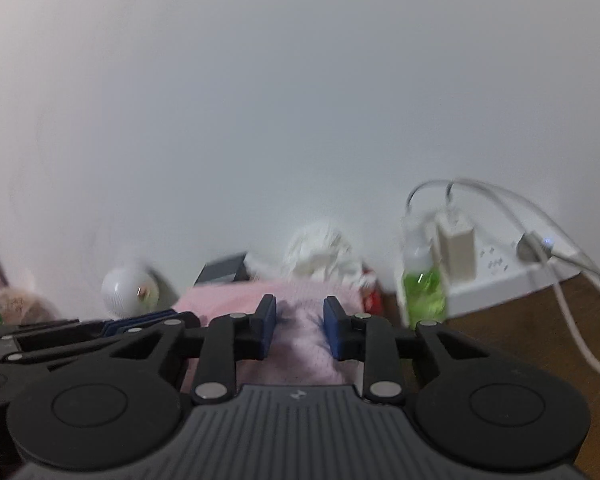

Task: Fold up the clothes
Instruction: 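Carry the bundle with both grippers onto the folded clothes stack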

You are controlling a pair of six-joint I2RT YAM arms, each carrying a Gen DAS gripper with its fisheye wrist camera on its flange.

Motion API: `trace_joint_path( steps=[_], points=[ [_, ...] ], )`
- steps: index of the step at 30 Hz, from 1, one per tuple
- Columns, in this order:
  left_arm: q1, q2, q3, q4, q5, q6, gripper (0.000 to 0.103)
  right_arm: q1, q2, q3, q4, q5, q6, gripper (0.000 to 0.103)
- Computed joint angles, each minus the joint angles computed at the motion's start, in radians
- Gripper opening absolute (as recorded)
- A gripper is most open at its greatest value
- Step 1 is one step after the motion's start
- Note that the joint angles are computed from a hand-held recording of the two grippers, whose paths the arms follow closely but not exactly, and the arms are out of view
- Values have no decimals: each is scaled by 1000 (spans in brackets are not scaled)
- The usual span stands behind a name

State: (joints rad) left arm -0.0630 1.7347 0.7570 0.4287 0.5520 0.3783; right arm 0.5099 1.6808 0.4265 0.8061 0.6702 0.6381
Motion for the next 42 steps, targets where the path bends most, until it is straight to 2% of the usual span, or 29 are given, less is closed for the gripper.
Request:
trace_joint_path(
  steps=[2, 6, 7, 9, 13, 17, 21, 24, 28, 34, 37, 38, 39, 40, 41, 42],
  points=[
    [11, 18, -32, 57, 6, 14, 8, 31, 58, -17, 84, 27, -32, 28],
    [31, 27, -79, 142, 19, 24, 9, 66, 72, 4, 64, 68, -62, 30],
    [41, 16, -86, 148, 37, 10, 11, 74, 70, -1, 75, 76, -62, 33],
    [60, -5, -100, 161, 72, -20, 23, 89, 64, -17, 112, 93, -66, 35],
    [94, -31, -140, 246, 129, -55, 24, 100, 13, -58, 188, 121, -116, 37],
    [94, -55, -143, 215, 156, -29, 23, 68, -51, -37, 118, 88, -121, 37],
    [60, -50, -150, 186, 120, 8, 14, 6, -32, 9, 53, -21, -36, 37],
    [46, -16, -155, 188, 95, 26, 13, -18, -1, 44, -10, -85, -6, 37],
    [89, 30, -160, 207, 148, 7, 13, -1, 21, 56, -22, -84, -31, 37],
    [110, 53, -165, 245, 175, -15, 14, 68, 38, 99, -95, 13, -88, 38],
    [143, 57, -177, 307, 241, -84, 16, 82, -6, 19, 40, 13, -99, 51],
    [155, 54, -188, 331, 258, -103, 25, 92, -29, -10, 81, 23, -109, 58],
    [170, 47, -207, 367, 275, -124, 40, 104, -59, -27, 85, 41, -112, 62],
    [187, 41, -230, 410, 285, -142, 50, 114, -93, -43, 83, 54, -112, 71],
    [204, 34, -260, 463, 288, -157, 70, 128, -130, -58, 72, 70, -106, 81],
    [225, 28, -298, 532, 287, -167, 87, 146, -168, -74, 57, 86, -100, 83]
  ],
)
